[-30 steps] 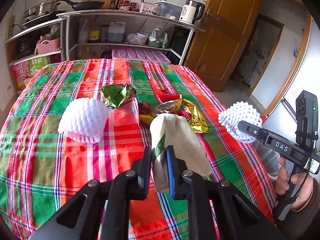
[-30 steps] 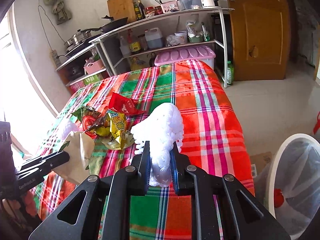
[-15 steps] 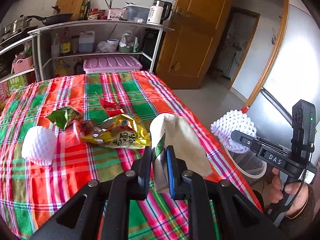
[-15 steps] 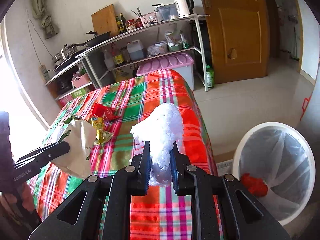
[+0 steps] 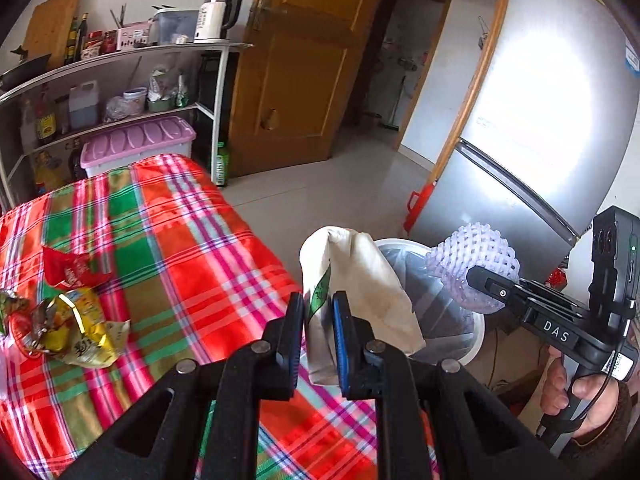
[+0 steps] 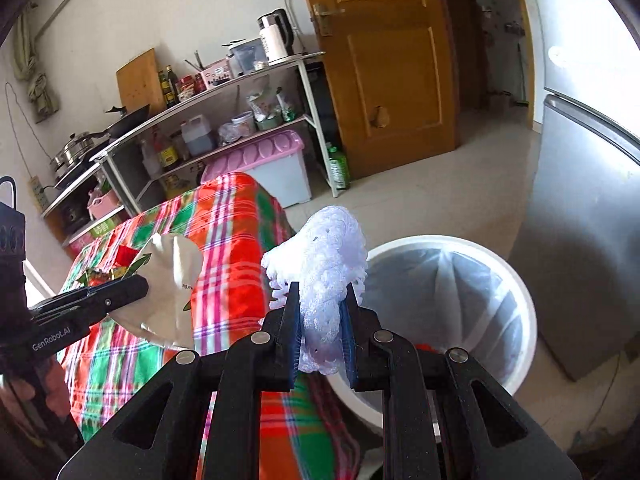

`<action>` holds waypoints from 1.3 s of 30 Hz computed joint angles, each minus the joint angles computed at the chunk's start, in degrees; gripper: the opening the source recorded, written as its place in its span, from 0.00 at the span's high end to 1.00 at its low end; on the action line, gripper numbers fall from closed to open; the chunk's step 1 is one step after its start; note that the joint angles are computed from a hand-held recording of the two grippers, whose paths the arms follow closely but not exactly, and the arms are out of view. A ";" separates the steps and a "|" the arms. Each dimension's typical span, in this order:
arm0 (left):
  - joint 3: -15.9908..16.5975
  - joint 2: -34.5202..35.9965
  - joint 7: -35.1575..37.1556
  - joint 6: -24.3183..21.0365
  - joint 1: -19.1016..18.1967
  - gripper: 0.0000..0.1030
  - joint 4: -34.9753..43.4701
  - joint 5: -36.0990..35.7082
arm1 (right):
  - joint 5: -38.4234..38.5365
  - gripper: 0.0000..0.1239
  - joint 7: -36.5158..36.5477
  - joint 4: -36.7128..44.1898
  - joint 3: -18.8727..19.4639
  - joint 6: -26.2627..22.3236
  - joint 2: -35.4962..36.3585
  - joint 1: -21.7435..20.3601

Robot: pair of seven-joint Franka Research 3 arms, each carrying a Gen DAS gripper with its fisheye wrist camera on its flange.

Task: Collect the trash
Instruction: 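Carry the foam net and paper bag over the bin and release both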

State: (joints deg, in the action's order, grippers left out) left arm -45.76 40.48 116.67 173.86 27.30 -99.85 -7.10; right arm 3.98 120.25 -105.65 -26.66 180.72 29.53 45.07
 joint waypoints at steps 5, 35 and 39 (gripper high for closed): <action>1.17 1.59 0.89 -3.55 -4.47 0.85 4.24 -0.10 | -0.01 0.85 2.79 -4.96 -7.54 0.65 -1.97 5.26; 23.34 11.09 -5.71 -20.60 -31.04 0.70 26.73 0.27 | -10.42 0.58 9.27 -4.08 3.57 -10.22 0.51 -10.90; 22.94 10.45 -5.60 -20.11 -30.36 0.66 25.76 -0.37 | -12.28 0.57 11.75 -4.36 3.52 -9.83 0.43 -10.94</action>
State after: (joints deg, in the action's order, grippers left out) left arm -22.82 50.93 111.06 153.75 -3.06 -74.09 -7.48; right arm -8.31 132.00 -110.01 -23.14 170.90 29.95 34.14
